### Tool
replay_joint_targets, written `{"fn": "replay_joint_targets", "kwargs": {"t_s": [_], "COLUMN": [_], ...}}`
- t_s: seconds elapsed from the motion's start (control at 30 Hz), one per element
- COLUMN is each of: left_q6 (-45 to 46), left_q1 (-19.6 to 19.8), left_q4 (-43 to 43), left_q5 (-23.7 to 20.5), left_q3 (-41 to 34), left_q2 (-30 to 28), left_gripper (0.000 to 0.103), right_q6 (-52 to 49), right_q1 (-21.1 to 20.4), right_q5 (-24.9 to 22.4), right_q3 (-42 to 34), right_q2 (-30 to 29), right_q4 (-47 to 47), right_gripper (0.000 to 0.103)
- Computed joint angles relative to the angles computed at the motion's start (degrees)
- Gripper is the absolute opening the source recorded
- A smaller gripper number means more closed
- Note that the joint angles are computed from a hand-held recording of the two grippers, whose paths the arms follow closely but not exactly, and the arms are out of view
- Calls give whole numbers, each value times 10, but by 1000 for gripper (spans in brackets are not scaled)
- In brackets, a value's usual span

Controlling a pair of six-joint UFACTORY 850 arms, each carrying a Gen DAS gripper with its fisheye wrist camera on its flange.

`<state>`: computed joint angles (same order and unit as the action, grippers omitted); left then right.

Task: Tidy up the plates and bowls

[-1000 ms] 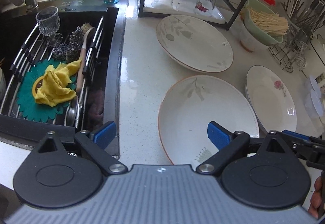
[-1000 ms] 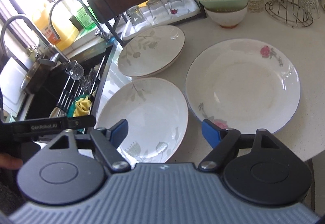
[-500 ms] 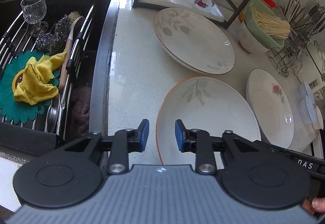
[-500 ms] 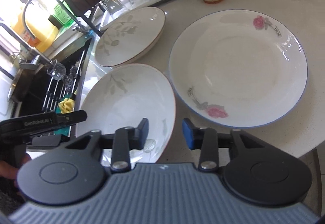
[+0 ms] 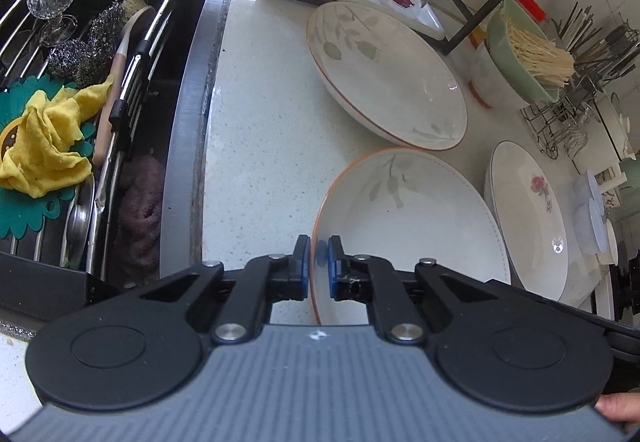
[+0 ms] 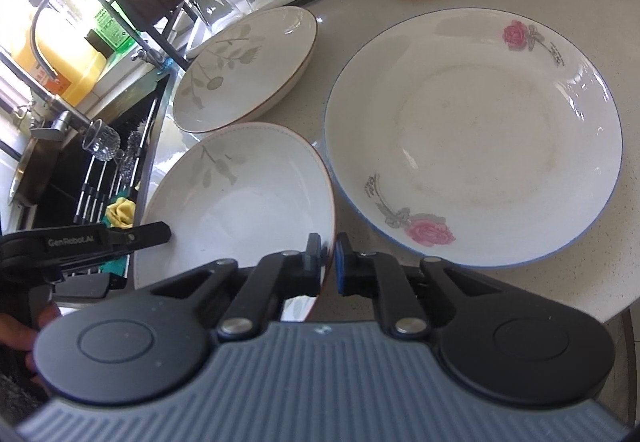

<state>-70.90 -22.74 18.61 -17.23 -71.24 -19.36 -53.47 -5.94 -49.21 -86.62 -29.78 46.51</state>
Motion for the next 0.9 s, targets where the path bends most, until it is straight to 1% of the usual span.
{"fn": "replay_joint_targets", "kwargs": {"t_s": [0.13, 0.2, 0.37, 0.53, 0.73, 0.83, 0.9], "left_q6": [120, 147, 158, 190, 216, 245, 243], "left_q1": [13, 17, 20, 23, 22, 25, 23], "left_q4": [-123, -155, -170, -204, -229, -261, -257], "left_q5": [5, -3, -21, -29, -42, -47, -54], "left_q3": [4, 4, -9, -29, -69, -97, -121], "left_q2": [7, 14, 27, 30, 14, -4, -20], "left_gripper": [10, 10, 10, 10, 10, 10, 10], "right_q6": [15, 24, 29, 48, 55, 55, 60], "right_q1": [0, 0, 1, -8, -18, -26, -30], "right_q5": [-12, -27, -50, -82, -96, -100, -105], "right_q3": [-9, -20, -45, -78, -120, -142, -160], "right_q2": [-4, -7, -7, -19, -40, -53, -66], "right_q4": [-10, -13, -15, -7, 6, 14, 13], "right_gripper": [10, 10, 10, 10, 10, 10, 10]}}
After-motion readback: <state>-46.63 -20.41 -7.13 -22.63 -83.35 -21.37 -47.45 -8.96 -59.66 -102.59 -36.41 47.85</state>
